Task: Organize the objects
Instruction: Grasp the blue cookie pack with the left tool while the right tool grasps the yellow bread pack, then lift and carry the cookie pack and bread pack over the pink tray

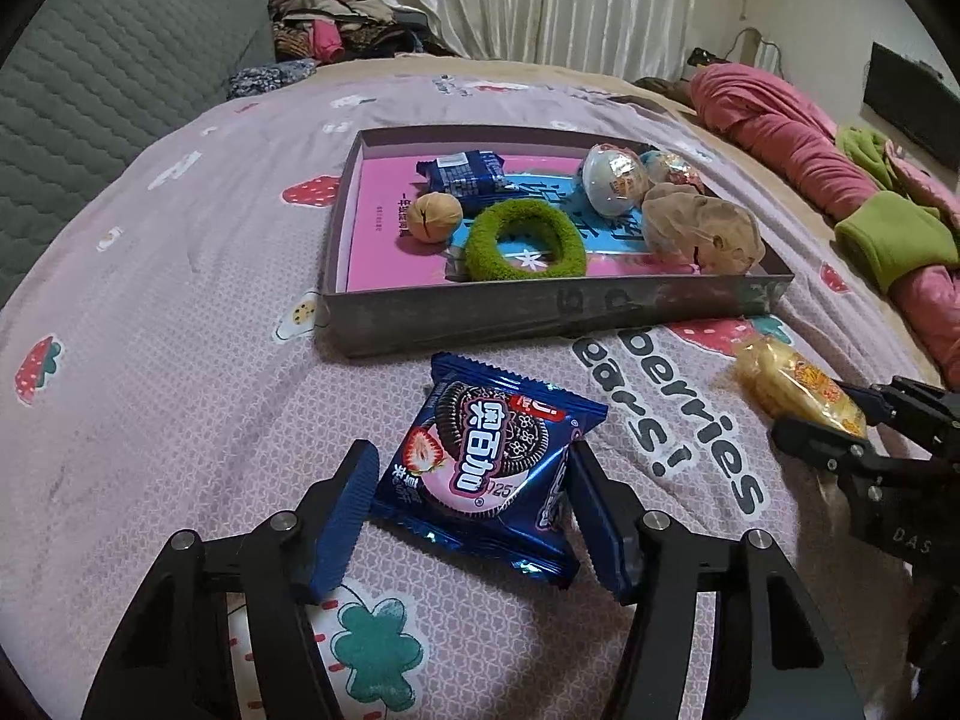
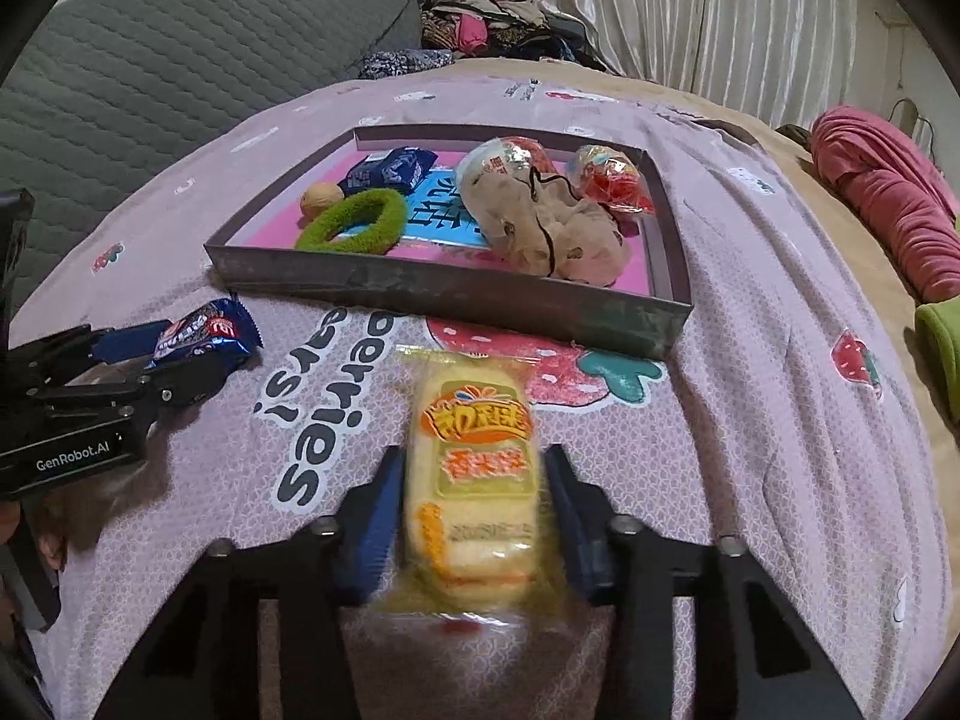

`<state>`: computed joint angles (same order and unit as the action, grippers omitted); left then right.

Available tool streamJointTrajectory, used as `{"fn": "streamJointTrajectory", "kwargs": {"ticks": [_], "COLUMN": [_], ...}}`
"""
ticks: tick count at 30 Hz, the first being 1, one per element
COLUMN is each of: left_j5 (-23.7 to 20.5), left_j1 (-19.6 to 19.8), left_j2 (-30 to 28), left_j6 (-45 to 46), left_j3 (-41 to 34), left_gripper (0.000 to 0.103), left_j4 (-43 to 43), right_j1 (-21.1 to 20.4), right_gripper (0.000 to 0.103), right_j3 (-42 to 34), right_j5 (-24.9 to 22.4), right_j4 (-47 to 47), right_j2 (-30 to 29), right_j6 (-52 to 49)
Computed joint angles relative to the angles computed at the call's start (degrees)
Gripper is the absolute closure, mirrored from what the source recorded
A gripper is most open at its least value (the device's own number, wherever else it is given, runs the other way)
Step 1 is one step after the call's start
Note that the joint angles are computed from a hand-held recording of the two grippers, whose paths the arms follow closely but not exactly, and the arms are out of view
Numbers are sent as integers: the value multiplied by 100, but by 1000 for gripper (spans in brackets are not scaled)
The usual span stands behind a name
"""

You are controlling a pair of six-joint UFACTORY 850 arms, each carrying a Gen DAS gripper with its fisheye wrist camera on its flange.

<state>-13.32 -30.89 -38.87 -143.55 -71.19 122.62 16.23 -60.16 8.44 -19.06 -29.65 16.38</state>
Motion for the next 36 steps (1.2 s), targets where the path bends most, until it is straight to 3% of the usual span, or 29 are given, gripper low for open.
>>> {"fn": "streamJointTrajectory", "kwargs": {"ticks": [19, 29, 36], "left_j5": [-178, -439, -721], "left_j1": [-80, -236, -457], "left_j2": [209, 655, 1133], "left_j6": [-378, -517, 108], "left_j3": [190, 457, 674], "left_gripper": [45, 45, 45], "left_j4": [330, 454, -171], "right_j1": [-45, -12, 49], "right_gripper": [64, 64, 64], "right_j3": [209, 367, 600], "right_j5": [236, 294, 390], "right_j4": [-1083, -941, -532], "right_j2": [263, 577, 1097], "right_j6": [1001, 863, 522]}}
